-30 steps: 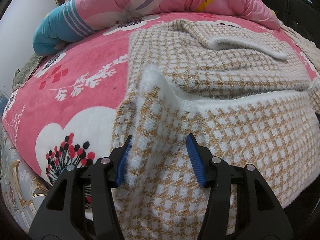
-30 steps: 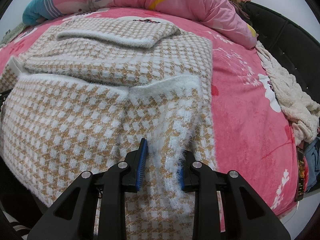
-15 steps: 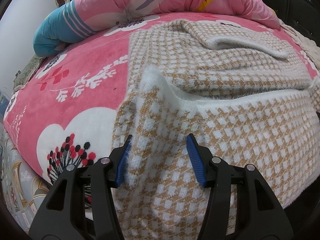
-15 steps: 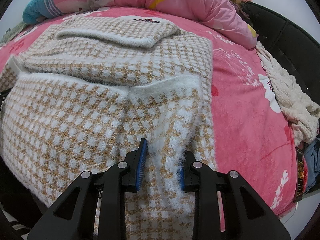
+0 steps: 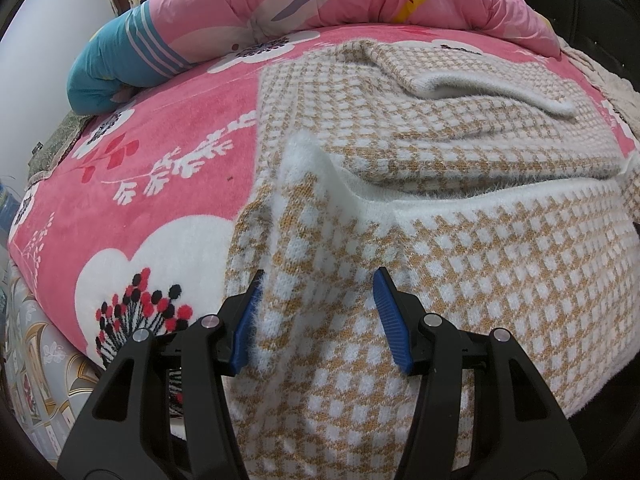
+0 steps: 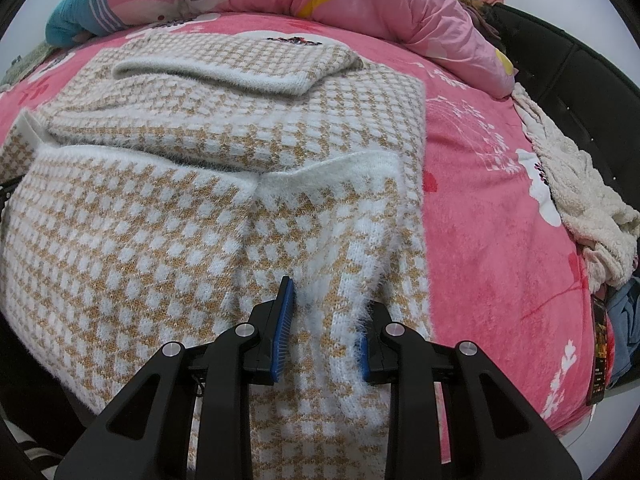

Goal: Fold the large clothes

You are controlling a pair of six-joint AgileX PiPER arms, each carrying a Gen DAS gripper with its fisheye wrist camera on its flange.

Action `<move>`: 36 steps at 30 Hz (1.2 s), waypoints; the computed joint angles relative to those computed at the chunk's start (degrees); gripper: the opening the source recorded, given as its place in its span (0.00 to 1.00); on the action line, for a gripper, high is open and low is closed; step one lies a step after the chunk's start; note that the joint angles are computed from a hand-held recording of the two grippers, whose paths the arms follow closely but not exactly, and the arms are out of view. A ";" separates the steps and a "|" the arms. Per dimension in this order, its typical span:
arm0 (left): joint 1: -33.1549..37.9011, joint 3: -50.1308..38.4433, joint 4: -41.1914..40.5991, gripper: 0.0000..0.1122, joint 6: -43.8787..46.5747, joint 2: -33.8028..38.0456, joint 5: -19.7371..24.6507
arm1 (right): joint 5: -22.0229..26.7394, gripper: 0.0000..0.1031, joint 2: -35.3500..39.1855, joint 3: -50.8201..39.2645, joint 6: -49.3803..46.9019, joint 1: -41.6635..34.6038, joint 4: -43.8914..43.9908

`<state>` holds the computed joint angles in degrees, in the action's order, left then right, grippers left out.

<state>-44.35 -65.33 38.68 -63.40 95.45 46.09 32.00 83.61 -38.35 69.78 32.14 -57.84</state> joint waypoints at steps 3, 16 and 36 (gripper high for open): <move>-0.05 -0.06 0.09 0.46 -0.13 0.04 0.15 | -0.03 0.26 -0.03 0.03 -0.03 -0.04 -0.01; -0.89 -1.09 0.47 0.46 -1.14 0.99 0.93 | -0.16 0.26 -0.35 0.31 -0.33 -0.27 0.10; -2.38 -1.95 1.01 0.47 -2.95 1.64 2.28 | -1.59 0.34 -1.48 0.68 -5.19 -3.46 2.46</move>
